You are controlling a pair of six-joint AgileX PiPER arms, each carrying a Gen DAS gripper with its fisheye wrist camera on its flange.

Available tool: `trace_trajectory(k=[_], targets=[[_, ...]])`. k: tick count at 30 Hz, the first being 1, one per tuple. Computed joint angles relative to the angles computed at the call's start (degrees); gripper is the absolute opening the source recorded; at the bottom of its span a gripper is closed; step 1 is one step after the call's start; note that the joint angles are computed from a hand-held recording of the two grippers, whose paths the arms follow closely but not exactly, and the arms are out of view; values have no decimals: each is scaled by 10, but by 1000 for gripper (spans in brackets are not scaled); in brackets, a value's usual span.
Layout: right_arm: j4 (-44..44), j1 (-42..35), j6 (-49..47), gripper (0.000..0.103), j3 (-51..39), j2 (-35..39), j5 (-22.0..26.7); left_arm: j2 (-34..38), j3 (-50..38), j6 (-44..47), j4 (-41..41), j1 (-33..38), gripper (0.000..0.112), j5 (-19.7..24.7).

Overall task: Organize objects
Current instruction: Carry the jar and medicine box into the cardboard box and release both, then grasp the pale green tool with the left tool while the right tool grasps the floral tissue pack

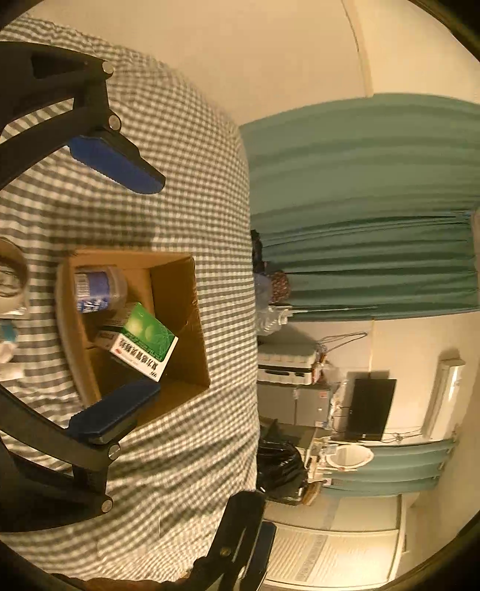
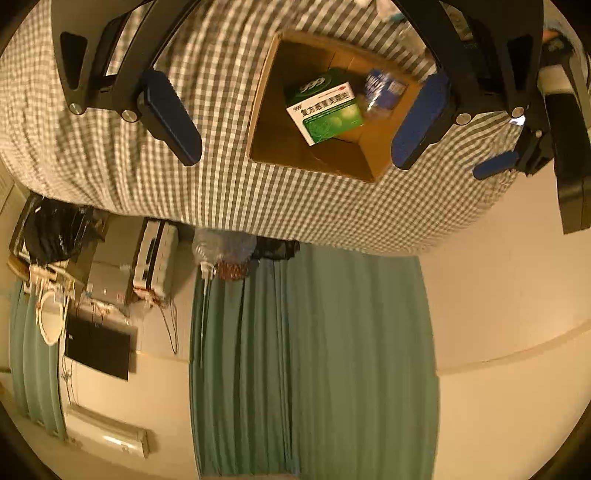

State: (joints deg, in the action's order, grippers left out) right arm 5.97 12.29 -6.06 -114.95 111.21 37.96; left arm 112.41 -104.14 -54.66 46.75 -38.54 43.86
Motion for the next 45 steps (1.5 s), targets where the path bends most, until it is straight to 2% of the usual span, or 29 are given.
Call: trace_trajectory(k=[5,8,11,14,17,18,21,23,29,35,36,37,38,42,45], targets=[[-26,16,10,103,148,-129,-39,-96,115,-70,47,-46,103,25],[-83,51,57,103,261,-209,-68,-144,187,-126,76,-74,103,35],[-147,84,105,103,343,-257,-86,-180,261,-177,86,-93,103,31],[-211,119,153,103,431,-284,-116,-190,327,-213,61,-99,103,16],[-272,146,221,103,500,-273,-147,-187,386,-255,43,-95,103,-22],[-263,149,223,103,515,-263,-151,-178,406,-275,40,-96,103,-30],[-127,142,121,103,548,-225,-164,-151,436,-305,28,-103,103,-31],[-81,145,90,103,566,-199,-171,-136,446,-289,7,-104,103,-44],[2,152,19,103,560,-123,-156,-106,426,-266,26,-129,103,16],[5,184,-11,101,538,-76,-134,-115,438,-270,28,-110,103,-8],[-3,189,-10,94,534,-67,-129,-116,439,-269,29,-107,103,-12],[4,189,-19,80,531,-62,-125,-113,434,-263,27,-101,103,-16],[24,188,-40,72,529,-57,-121,-112,430,-257,23,-97,103,-21],[62,177,-82,67,545,-70,-129,-89,393,-195,-24,-58,103,-52],[26,166,-50,67,561,-109,-132,-55,351,-142,-62,-36,103,-57]])
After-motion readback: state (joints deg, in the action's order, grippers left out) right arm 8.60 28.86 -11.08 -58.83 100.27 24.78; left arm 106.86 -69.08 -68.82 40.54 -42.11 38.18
